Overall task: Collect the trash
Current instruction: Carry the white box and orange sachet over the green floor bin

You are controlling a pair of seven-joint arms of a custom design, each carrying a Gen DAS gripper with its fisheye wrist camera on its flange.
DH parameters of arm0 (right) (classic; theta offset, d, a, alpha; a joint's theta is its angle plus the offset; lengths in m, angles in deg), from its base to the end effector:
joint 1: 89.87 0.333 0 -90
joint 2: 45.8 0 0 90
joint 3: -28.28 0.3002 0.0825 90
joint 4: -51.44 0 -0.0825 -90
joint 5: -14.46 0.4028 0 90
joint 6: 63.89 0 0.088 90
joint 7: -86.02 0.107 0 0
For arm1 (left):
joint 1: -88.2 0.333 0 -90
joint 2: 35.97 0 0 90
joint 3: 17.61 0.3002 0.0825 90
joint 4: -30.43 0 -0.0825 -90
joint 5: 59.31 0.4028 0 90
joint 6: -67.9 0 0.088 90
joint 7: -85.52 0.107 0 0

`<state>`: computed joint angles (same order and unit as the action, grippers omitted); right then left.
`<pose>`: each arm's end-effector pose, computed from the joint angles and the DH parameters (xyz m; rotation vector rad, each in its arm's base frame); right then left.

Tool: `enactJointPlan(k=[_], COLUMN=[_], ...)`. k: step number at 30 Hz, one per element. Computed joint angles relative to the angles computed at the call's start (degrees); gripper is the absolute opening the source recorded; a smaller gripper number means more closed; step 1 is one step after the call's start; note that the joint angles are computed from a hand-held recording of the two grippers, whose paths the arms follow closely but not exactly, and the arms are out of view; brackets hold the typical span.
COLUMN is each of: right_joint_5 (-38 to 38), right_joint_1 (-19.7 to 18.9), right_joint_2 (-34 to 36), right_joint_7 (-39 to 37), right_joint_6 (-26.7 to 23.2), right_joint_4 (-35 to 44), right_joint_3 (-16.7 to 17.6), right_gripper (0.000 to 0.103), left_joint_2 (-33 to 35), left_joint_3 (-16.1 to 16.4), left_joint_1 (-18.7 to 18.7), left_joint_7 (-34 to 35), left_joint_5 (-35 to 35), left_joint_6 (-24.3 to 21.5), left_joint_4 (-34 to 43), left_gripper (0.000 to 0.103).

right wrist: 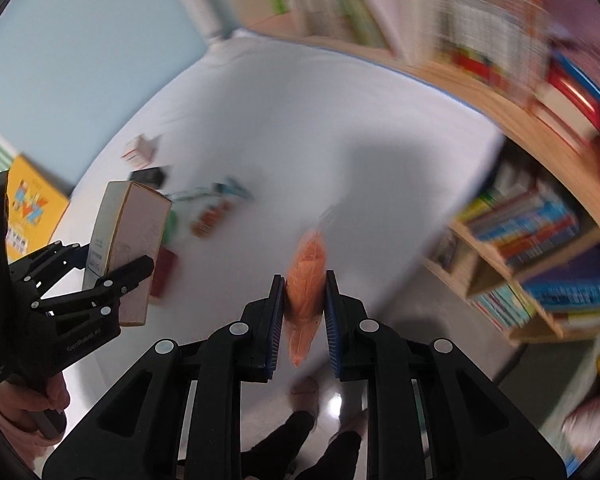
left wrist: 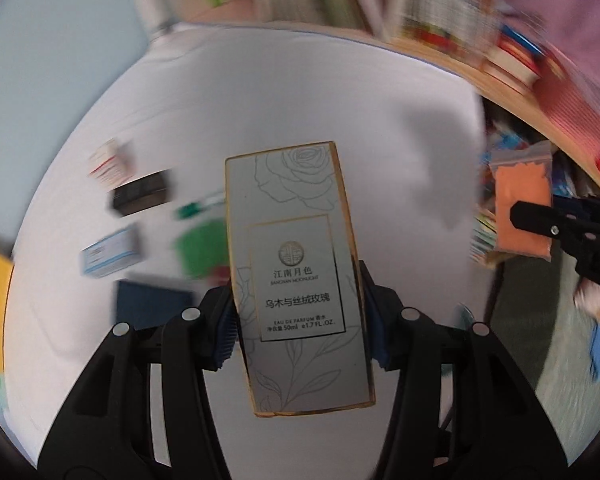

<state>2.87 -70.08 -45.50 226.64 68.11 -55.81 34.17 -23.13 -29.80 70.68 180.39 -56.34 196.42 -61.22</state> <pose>0.5584 0.2638 0.5294 -1.5807 2.2178 -0.3130 0.5983 -0.3251 0.5276 -1.3222 2.5429 -0.5193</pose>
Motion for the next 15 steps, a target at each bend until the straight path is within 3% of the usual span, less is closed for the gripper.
enactJointPlan(k=[5,15], right_joint_5=[0.5,6.4], right_joint_1=[-1.1,-1.3], right_joint_2=[-15.1,-38.4], right_joint_7=[6.2,8.5], right_joint_6=[1.1,-1.7], right_joint_4=[-17.2,-38.9], right_joint_3=[-0.3,-1.6], right_gripper=[0.020,0.020], left_joint_2=[-1.6,-1.2], left_joint_3=[-3.1,-6.5], left_joint_1=[-3.8,-11.8], left_joint_7=[1.7,-1.0], left_joint_5=[0.0,1.4], left_joint_6=[-0.8,-4.6], left_joint_4=[-2.5,-3.5], left_gripper=[0.049,0.049])
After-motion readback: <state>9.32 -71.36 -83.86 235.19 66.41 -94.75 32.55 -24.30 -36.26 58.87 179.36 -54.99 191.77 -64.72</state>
